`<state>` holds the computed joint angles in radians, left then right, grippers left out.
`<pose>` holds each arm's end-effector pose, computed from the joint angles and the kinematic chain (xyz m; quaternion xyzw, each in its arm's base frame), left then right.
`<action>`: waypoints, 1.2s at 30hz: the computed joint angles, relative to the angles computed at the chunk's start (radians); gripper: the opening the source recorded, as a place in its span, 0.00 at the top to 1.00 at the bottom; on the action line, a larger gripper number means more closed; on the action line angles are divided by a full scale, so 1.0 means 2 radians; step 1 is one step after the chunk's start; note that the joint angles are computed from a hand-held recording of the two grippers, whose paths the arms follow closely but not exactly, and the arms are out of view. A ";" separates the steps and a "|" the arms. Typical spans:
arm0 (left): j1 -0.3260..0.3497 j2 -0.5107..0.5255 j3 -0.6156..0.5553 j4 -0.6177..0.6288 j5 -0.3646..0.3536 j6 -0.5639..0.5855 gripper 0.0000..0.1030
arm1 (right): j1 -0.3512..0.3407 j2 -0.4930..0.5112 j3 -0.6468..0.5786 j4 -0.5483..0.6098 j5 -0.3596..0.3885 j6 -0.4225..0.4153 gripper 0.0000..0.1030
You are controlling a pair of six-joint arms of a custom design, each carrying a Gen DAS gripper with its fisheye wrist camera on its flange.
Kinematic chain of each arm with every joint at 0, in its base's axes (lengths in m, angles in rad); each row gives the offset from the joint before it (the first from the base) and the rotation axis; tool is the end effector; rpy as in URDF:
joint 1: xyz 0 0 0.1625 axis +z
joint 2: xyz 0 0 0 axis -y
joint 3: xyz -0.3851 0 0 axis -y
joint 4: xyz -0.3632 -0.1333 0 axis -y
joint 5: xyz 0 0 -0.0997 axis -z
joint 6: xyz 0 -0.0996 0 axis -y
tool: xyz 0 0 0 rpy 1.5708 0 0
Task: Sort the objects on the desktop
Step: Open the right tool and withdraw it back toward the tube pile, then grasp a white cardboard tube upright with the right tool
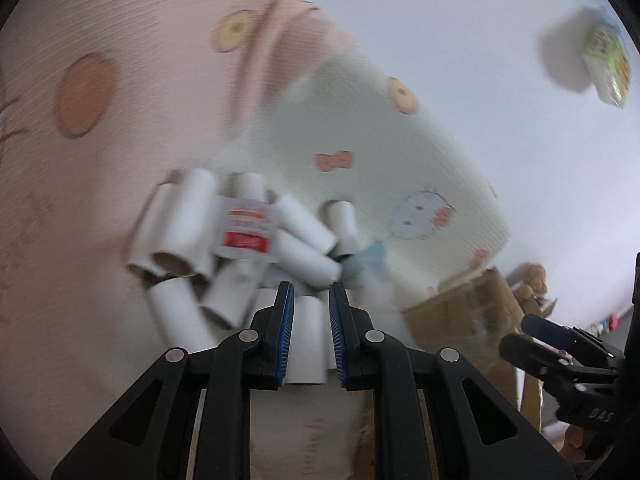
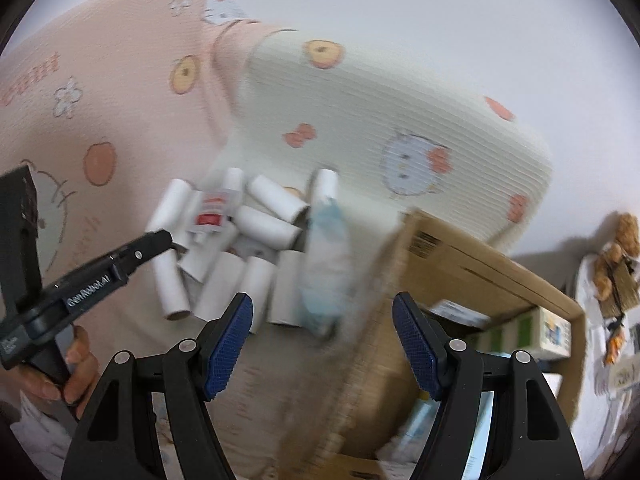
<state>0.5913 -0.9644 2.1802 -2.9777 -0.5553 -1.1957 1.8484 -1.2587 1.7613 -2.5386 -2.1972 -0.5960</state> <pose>-0.2551 -0.4338 0.1058 -0.1400 0.8598 -0.4673 0.1510 0.2260 -0.5198 0.3267 0.3273 -0.8689 0.1690 0.3308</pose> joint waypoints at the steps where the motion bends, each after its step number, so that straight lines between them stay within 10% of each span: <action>1: 0.001 -0.008 0.010 0.003 0.000 -0.012 0.81 | 0.001 0.003 -0.001 0.005 0.009 0.000 0.32; 16: 0.024 -0.044 0.091 -0.011 -0.021 -0.093 0.81 | -0.003 0.049 0.024 -0.028 0.101 0.001 0.32; 36: 0.092 0.121 0.169 -0.516 -0.130 -0.079 0.62 | -0.062 0.093 0.099 -0.120 0.206 -0.088 0.32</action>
